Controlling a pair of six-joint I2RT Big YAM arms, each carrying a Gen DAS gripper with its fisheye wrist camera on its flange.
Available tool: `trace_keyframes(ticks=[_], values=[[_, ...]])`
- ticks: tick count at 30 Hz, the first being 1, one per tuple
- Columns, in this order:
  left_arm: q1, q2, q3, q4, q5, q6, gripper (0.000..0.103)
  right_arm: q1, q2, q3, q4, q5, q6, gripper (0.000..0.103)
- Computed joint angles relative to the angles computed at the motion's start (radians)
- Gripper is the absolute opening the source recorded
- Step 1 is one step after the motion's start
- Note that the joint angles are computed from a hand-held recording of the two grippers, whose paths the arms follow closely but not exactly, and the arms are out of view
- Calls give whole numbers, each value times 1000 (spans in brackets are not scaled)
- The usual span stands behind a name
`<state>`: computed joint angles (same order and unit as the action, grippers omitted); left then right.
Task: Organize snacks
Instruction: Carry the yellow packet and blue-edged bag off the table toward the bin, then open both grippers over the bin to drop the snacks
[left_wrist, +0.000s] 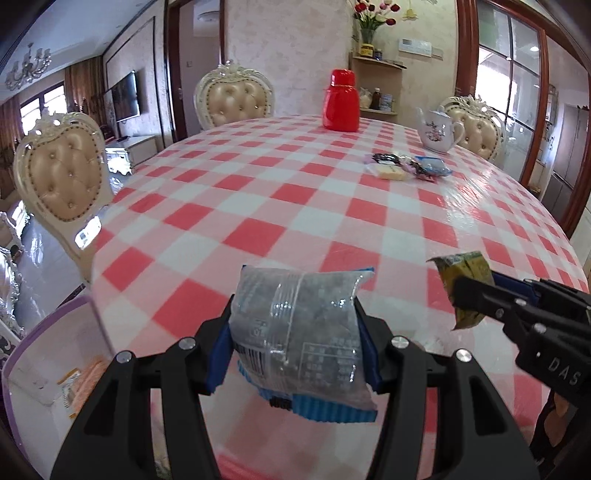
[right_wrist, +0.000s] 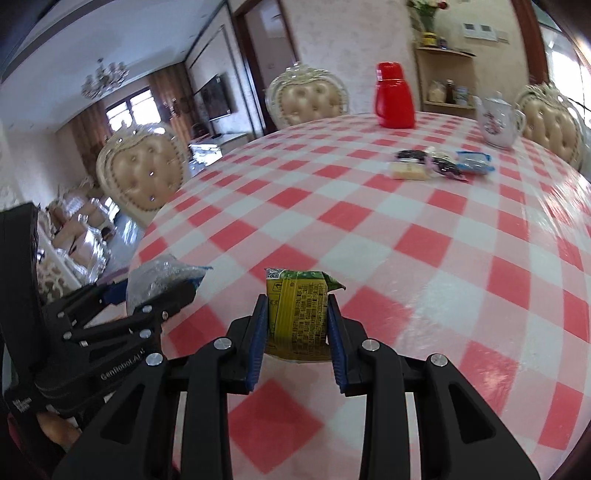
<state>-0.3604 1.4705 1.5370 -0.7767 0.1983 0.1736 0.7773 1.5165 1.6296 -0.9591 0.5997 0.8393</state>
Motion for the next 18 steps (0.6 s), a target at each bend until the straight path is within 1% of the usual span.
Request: trace_keyframes(ticks=[4,7,10,15,17,18], values=[[44,-24,-21,0,14,28,56,21,47,55,-9,-16,-38,31],[81,-25,-20,-22,9,49,56,37,89,103,-14,-40,-71,31],[119,-23,-3,-42,11,63,56,57,136,156,-10,-72,-124,31],[181,-16,33,-44,1,78,56,94,227,275,-24,-110,-220,31],[203,-12,49,-58,-20,131,56,103,258,320,-40,-119,-247,31],[218,-11,58,-70,-24,171,56,108,276,346,-49,-130,-261,31]])
